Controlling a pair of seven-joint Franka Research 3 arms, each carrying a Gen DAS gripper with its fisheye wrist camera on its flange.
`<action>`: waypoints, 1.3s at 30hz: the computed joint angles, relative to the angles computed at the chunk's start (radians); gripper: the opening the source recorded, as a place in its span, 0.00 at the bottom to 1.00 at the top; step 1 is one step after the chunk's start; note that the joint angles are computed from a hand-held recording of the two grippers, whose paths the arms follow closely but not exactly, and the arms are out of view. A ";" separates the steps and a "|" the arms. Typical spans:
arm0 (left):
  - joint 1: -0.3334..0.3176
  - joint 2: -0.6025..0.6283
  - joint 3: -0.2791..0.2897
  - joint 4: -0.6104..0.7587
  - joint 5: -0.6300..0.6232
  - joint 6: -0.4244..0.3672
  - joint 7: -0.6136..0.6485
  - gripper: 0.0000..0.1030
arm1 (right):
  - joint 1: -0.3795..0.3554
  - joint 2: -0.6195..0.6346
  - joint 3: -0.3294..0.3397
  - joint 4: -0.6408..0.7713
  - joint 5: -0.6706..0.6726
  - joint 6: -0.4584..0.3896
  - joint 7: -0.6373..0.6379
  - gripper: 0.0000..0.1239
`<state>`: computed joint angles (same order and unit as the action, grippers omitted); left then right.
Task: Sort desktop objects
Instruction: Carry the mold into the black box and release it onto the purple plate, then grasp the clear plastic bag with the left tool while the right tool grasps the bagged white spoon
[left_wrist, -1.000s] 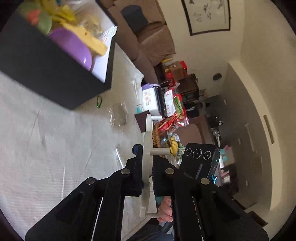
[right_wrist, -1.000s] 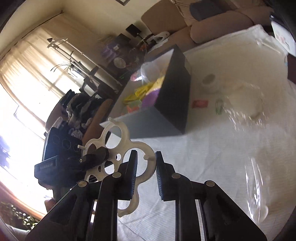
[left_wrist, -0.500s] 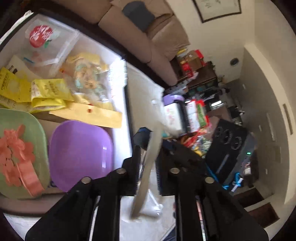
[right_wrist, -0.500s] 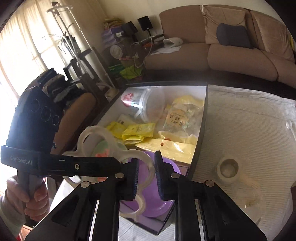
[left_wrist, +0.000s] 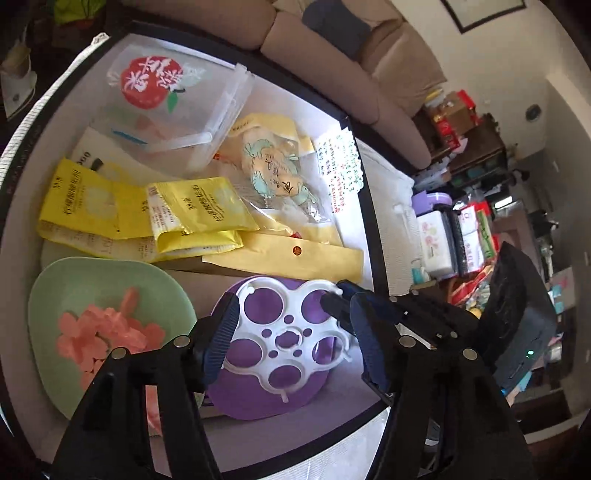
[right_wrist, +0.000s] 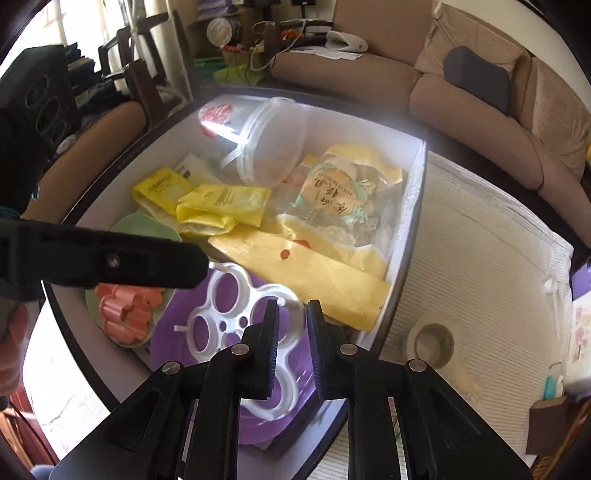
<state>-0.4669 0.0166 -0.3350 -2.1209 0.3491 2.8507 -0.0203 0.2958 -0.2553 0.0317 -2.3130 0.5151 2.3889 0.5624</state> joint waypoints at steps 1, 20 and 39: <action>-0.002 -0.006 -0.002 -0.001 -0.005 -0.017 0.004 0.60 | -0.003 -0.002 0.007 -0.002 -0.022 0.000 0.010 0.20; -0.250 0.125 -0.105 0.407 0.369 -0.803 -0.125 1.00 | -0.164 -0.293 -0.193 -0.117 0.059 -0.184 -0.166 0.46; -0.617 0.641 0.047 1.037 0.393 -0.885 -0.179 1.00 | -0.481 -0.339 -0.313 -0.350 -0.024 -0.178 -0.441 0.82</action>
<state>-1.0838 0.6579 -0.2877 -1.0835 0.7421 1.9657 -0.1998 -0.1851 -0.5947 -0.2813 -2.6627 0.4907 2.2112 0.1210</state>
